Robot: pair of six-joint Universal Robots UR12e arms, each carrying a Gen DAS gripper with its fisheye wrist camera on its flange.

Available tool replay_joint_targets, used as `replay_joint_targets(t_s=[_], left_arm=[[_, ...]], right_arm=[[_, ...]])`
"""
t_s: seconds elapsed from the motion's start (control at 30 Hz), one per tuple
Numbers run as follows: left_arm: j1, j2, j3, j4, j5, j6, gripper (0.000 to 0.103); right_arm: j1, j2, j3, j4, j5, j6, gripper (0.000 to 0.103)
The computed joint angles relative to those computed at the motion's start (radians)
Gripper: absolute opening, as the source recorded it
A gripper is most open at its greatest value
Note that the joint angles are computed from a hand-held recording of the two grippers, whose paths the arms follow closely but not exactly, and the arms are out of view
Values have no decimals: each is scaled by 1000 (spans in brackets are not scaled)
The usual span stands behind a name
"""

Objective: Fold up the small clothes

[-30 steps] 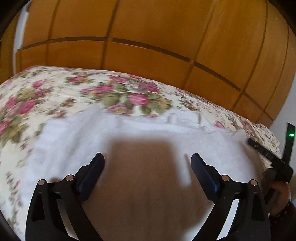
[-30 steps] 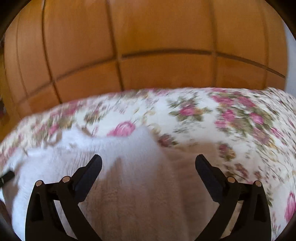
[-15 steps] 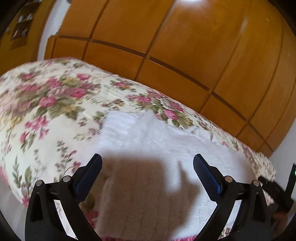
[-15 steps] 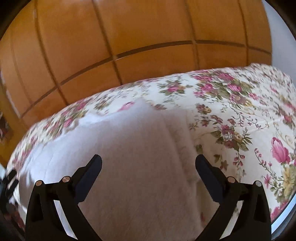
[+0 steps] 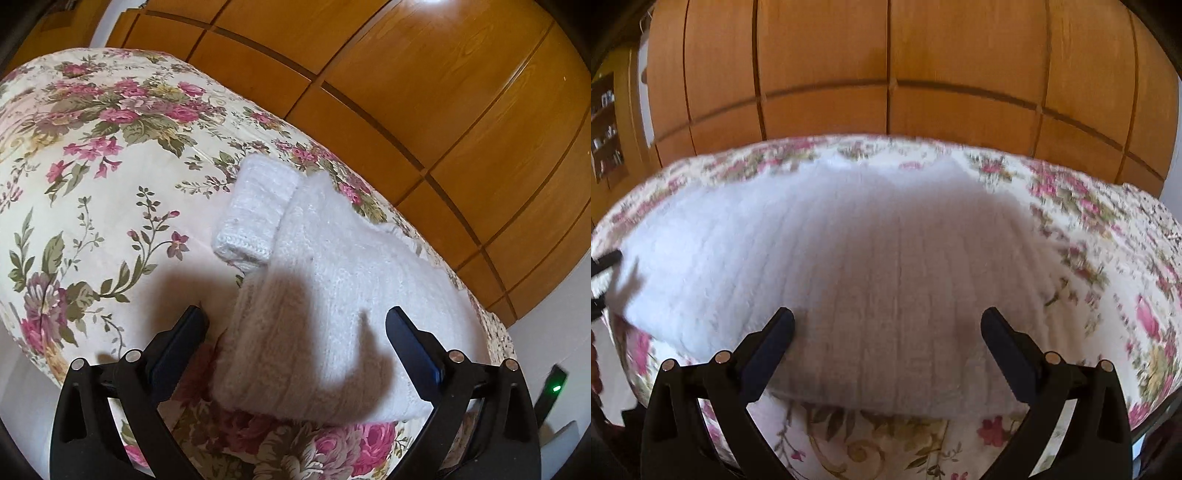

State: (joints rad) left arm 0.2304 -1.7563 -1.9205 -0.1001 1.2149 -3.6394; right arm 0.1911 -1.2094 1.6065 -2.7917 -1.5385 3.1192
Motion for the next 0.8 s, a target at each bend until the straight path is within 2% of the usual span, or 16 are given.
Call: replay_joint_targets(t_s=[0.03, 0.1, 0.2, 0.3, 0.4, 0.43, 0.5, 0.77, 0.8], left_arm=[[2, -3, 1, 6, -14, -7, 97], [10, -13, 2, 34, -66, -32, 96], [18, -27, 5, 65, -146, -58, 91], [28, -49, 14, 88, -216, -95, 84], [38, -68, 22, 108, -223, -172, 69], [39, -71, 27, 101, -220, -180, 63], [37, -72, 35, 79, -207, -172, 58], [42, -87, 49, 99, -207, -222, 58], [42, -88, 52, 94, -207, -227, 53]], right_arm=[[1, 6, 2, 9, -5, -9, 101], [3, 10, 19, -48, -15, -17, 101], [12, 12, 27, -73, -44, -26, 101], [8, 11, 34, -84, -33, -10, 101], [10, 11, 37, -96, -38, -5, 101], [10, 11, 38, -99, -37, -2, 101], [8, 11, 39, -104, -34, 2, 101], [6, 12, 40, -111, -28, 7, 101], [6, 12, 41, -112, -28, 8, 101]])
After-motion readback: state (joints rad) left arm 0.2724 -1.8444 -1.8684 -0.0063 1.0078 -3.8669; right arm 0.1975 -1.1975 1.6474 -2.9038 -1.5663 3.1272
